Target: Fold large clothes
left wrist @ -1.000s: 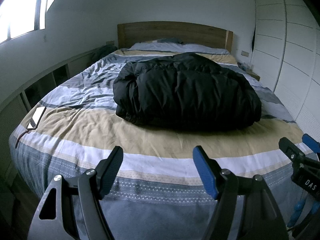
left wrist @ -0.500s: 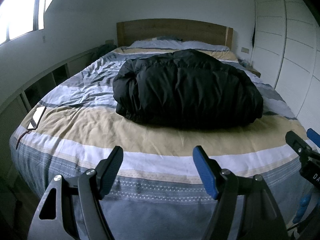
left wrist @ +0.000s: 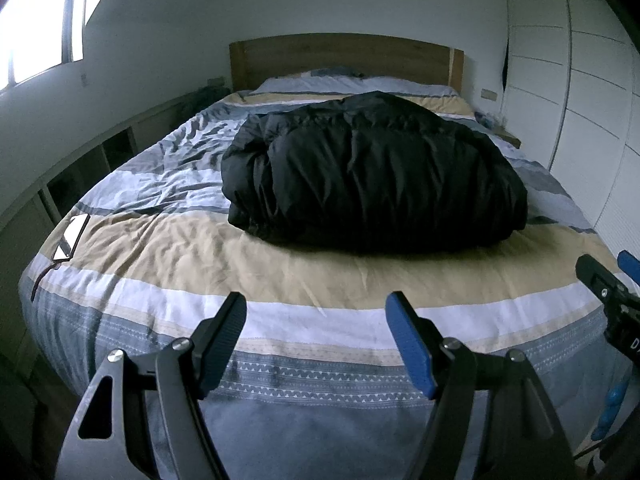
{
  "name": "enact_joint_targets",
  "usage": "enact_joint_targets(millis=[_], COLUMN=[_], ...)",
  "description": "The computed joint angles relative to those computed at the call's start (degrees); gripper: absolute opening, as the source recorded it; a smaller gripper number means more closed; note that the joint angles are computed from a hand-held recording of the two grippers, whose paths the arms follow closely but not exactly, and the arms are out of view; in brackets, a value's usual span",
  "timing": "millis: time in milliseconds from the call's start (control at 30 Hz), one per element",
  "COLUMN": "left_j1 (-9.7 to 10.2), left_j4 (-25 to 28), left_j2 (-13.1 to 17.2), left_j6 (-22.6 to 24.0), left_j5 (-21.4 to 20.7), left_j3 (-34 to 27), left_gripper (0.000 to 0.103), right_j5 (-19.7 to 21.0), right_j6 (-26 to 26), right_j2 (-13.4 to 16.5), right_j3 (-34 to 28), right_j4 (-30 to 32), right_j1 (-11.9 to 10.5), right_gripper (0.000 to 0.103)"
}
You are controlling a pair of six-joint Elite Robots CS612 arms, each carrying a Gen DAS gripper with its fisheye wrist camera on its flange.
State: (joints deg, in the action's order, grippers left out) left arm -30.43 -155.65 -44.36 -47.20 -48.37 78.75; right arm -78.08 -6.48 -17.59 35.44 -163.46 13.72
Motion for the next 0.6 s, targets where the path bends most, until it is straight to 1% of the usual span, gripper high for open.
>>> enact_joint_targets(millis=[600], left_j1=[0.49], left_j4=[-1.1], left_j2=[0.0], left_j6=[0.7], left_j5=[-1.5], left_j3=[0.6], left_gripper=[0.071], right_j5=[-0.3], right_j6=[-1.0], right_j2=[0.0], right_j3=[0.1], right_j4=[0.1], right_j1=[0.1], right_gripper=[0.103])
